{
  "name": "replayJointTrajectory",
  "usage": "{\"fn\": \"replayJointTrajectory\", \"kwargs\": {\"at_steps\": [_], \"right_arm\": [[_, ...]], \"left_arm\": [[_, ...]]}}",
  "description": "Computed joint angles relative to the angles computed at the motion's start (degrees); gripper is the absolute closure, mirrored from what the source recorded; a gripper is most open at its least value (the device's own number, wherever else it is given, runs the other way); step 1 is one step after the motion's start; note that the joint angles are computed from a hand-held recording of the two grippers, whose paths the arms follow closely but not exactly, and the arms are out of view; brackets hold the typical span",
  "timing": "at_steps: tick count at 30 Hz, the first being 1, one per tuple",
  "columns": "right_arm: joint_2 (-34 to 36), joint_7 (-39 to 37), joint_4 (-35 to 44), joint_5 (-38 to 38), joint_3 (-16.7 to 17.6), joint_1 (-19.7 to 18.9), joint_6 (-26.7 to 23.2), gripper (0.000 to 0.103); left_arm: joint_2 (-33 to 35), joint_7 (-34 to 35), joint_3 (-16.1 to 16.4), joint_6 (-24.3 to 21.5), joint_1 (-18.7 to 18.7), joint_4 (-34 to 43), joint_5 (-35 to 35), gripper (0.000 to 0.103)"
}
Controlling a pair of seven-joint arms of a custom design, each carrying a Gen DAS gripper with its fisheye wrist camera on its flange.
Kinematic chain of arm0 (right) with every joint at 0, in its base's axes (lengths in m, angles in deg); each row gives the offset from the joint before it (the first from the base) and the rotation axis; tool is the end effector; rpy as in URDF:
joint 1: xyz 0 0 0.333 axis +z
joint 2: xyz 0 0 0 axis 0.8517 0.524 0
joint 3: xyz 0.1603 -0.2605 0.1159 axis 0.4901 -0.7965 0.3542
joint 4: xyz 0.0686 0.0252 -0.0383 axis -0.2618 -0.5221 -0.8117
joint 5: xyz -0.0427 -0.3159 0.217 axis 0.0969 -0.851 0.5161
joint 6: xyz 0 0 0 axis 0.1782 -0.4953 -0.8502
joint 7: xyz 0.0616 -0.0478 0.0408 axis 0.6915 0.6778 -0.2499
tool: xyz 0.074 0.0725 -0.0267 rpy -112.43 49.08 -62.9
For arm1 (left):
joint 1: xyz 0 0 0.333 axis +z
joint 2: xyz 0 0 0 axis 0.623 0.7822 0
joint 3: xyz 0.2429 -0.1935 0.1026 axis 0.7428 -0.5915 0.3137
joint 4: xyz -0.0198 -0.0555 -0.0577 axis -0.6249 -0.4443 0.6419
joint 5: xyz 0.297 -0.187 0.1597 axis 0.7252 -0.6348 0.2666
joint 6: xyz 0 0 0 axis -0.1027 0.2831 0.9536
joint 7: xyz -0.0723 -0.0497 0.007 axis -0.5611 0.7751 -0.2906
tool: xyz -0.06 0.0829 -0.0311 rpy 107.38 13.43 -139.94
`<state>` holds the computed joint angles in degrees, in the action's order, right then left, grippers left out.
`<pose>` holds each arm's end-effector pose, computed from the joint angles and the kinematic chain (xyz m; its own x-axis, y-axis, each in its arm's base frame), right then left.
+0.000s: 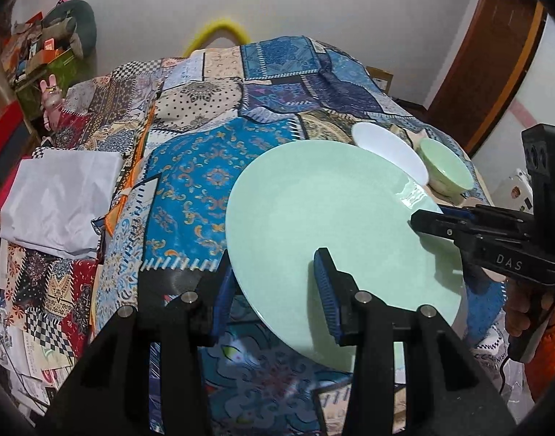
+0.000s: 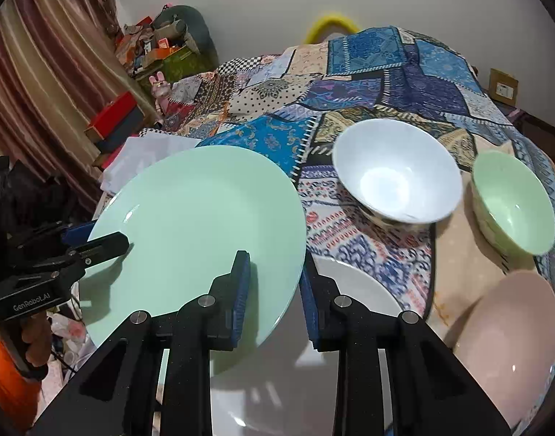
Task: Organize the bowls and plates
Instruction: 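Carry the mint green plate over the white plate and lower it there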
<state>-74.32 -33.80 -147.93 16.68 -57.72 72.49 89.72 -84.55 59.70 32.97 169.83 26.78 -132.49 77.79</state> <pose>0.5230 0.1575 0.4952 0.5902 -0.7547 -0.2866 -0.7451 -0.3728 -0.5530 0.4585 -0.1985 0.4872 0.1273 -0.9802 0.1514 -0.7956 -0.1921 -0.5746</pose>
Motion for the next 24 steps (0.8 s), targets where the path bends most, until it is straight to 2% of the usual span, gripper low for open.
{"fn": "replayJointTrajectory", "kwargs": {"at_steps": [24], "right_arm": [[-6.65, -1.72, -8.53, 1.51, -2.65, -3.42, -1.28, 0.078]], "left_arm": [[2.43, -2.06, -2.91, -1.44, -4.99, 1.55, -1.73, 0.061]]}}
